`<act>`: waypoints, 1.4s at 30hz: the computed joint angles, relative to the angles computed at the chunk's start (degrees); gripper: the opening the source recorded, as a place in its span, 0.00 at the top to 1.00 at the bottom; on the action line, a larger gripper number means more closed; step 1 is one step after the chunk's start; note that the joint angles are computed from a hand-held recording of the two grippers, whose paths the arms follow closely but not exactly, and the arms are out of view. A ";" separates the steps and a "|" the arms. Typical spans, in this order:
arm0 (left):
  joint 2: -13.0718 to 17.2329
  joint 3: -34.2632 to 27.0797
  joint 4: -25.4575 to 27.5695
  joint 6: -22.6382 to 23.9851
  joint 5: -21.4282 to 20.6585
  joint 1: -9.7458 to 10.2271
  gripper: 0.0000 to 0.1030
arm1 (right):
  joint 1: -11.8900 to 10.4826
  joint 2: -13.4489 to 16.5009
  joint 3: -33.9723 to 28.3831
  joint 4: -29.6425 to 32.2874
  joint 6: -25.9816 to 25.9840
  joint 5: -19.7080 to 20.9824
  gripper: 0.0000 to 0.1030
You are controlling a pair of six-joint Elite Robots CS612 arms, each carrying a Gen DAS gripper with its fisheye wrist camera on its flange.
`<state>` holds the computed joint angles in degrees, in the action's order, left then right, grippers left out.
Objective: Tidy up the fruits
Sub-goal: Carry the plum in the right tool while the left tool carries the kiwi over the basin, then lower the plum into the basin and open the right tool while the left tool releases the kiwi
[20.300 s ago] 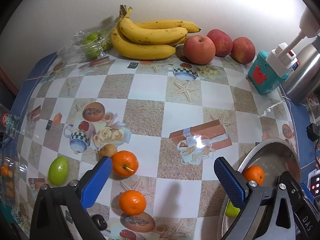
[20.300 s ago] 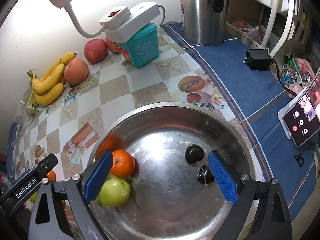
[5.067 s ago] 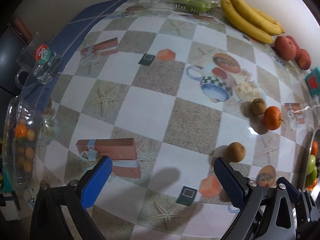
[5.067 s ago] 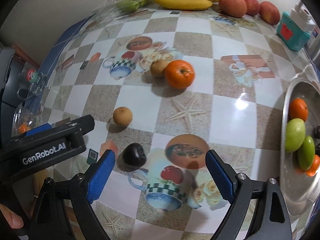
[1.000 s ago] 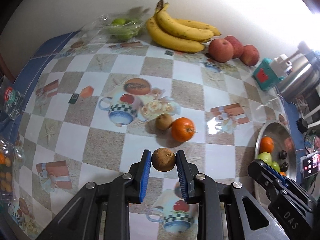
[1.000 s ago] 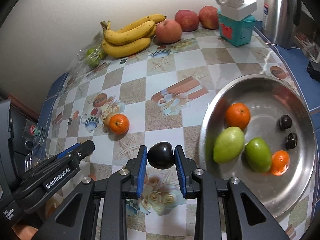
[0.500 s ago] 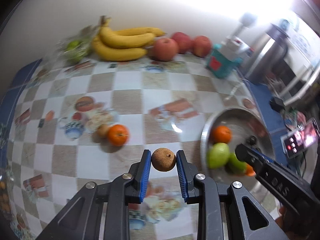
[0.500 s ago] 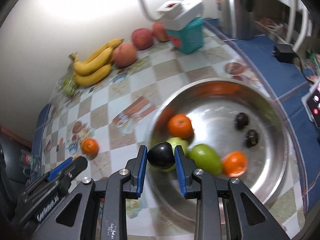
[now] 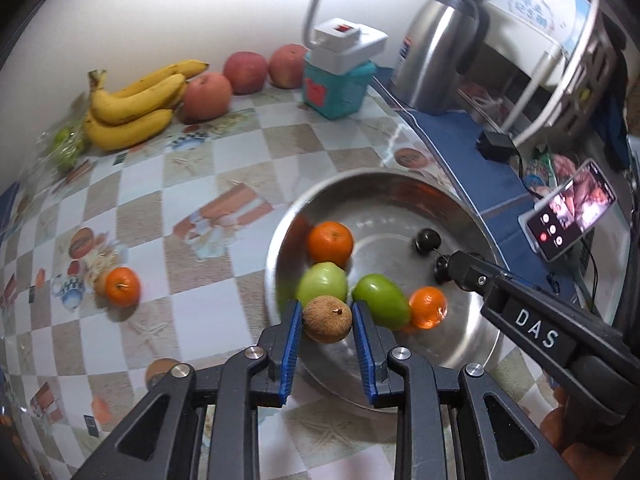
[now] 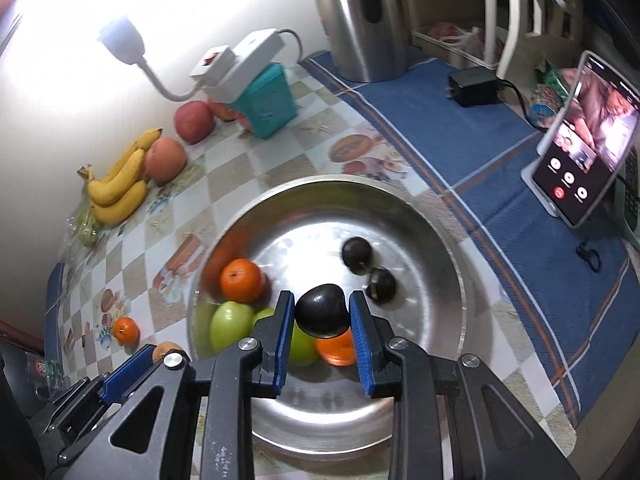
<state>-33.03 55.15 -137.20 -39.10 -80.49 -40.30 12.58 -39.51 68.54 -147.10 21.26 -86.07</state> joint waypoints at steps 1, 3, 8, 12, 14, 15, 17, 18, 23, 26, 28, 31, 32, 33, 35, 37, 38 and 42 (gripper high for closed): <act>0.30 -0.37 0.28 0.08 -0.23 -0.03 0.73 | -0.06 -0.02 0.08 0.16 0.12 -0.29 0.72; 0.70 -0.82 0.71 0.27 -0.64 -0.04 0.73 | -0.29 -0.20 0.30 0.91 0.48 -0.72 0.72; 1.99 -2.77 2.89 1.16 -0.92 -0.25 0.73 | -0.58 -0.10 0.39 2.78 0.64 -2.18 0.72; 2.91 -4.26 5.50 1.46 -1.68 -0.28 0.73 | -0.88 0.24 0.14 5.02 1.16 -2.15 0.72; 3.19 -4.69 6.41 1.68 -1.93 -0.34 0.73 | -0.93 0.38 0.00 5.76 1.50 -2.65 0.72; 3.34 -4.89 6.71 1.77 -2.14 -0.36 0.73 | -0.90 0.46 -0.10 6.23 1.65 -3.21 0.72; 3.62 -5.31 7.32 1.90 -2.27 -0.40 0.73 | -0.86 0.58 -0.29 7.09 1.75 -3.78 0.72; 3.82 -5.62 7.77 2.08 -2.34 -0.44 0.73 | -0.88 0.65 -0.36 7.39 1.82 -3.80 0.72; 4.51 -6.74 9.53 2.47 -2.65 -0.55 0.73 | -0.89 1.24 -1.04 9.18 2.15 -3.95 0.72; 4.81 -7.23 10.23 2.54 -2.77 -0.58 0.73 | -0.88 1.53 -1.34 10.01 2.10 -3.95 0.71; 5.04 -7.62 10.72 2.56 -2.91 -0.56 0.73 | -0.89 1.65 -1.45 10.41 2.11 -3.99 0.71; 5.38 -8.12 11.29 2.47 -3.26 -0.52 0.73 | -0.90 1.88 -1.68 10.89 2.25 -4.09 0.71; 5.44 -8.22 11.42 2.43 -3.33 -0.52 0.73 | -0.90 1.94 -1.73 11.04 2.29 -4.17 0.71; 5.46 -8.25 11.51 2.37 -3.42 -0.51 0.73 | -0.91 1.91 -1.65 11.10 2.32 -4.19 0.71; 5.56 -8.39 11.59 2.20 -3.58 -0.48 0.73 | -0.91 1.94 -1.63 11.23 2.33 -4.23 0.71; 5.79 -8.71 11.59 2.07 -3.81 -0.44 0.73 | -0.89 1.88 -1.51 11.27 2.41 -4.35 0.71; 5.81 -8.73 11.59 2.09 -3.85 -0.41 0.73 | -0.89 1.85 -1.47 11.26 2.46 -4.34 0.71; 5.80 -8.70 11.49 2.16 -4.01 -0.40 0.72 | -0.90 1.82 -1.43 11.25 2.47 -4.30 0.71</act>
